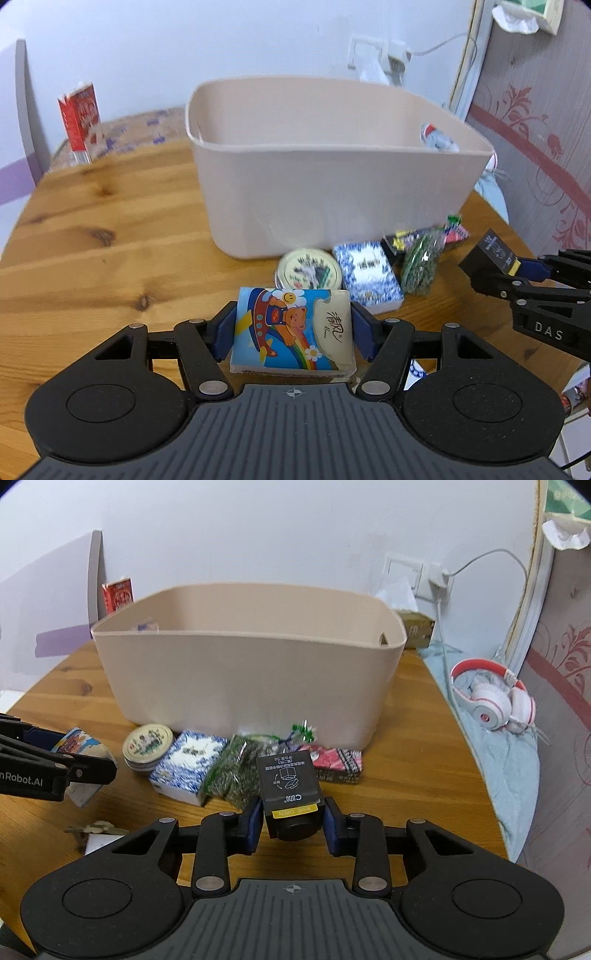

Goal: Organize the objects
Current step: 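Carry both boxes over the beige bin and open both tools to release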

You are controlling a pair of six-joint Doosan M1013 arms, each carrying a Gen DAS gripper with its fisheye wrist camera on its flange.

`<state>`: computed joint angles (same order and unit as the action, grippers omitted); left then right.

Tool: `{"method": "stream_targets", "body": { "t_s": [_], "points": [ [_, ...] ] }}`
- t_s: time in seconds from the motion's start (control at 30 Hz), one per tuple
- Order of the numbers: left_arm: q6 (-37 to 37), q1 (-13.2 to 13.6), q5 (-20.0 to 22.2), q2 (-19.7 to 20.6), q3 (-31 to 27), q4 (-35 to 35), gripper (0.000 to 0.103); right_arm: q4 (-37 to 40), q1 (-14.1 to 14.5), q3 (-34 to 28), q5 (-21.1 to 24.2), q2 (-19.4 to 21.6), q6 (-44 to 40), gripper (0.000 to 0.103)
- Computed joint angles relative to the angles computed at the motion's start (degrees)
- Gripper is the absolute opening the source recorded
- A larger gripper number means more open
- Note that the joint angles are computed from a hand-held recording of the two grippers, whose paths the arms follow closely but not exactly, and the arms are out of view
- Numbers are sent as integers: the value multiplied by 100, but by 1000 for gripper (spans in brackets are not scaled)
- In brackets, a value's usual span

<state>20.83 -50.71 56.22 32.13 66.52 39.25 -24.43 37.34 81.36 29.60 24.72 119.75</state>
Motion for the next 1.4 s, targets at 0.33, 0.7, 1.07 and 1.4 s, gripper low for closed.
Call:
{"method": "stream_targets", "body": {
  "t_s": [0.33,0.7,1.07,1.4],
  "points": [
    [-294,-94,-37,-173,10,952,64,-1205,74,173,-400,-284,1177,33],
    [-289,95,-232,-27,-415,1432,64,-2085,58,-239,-591,-171,2016,33],
    [541,428,-67,611,-1404,894,64,-1416,-36,-1142,-446,367,1096,33],
    [1394,636,280,1061,-1998,64,64,-216,-115,-2000,282,999,-445,33]
  ]
}}
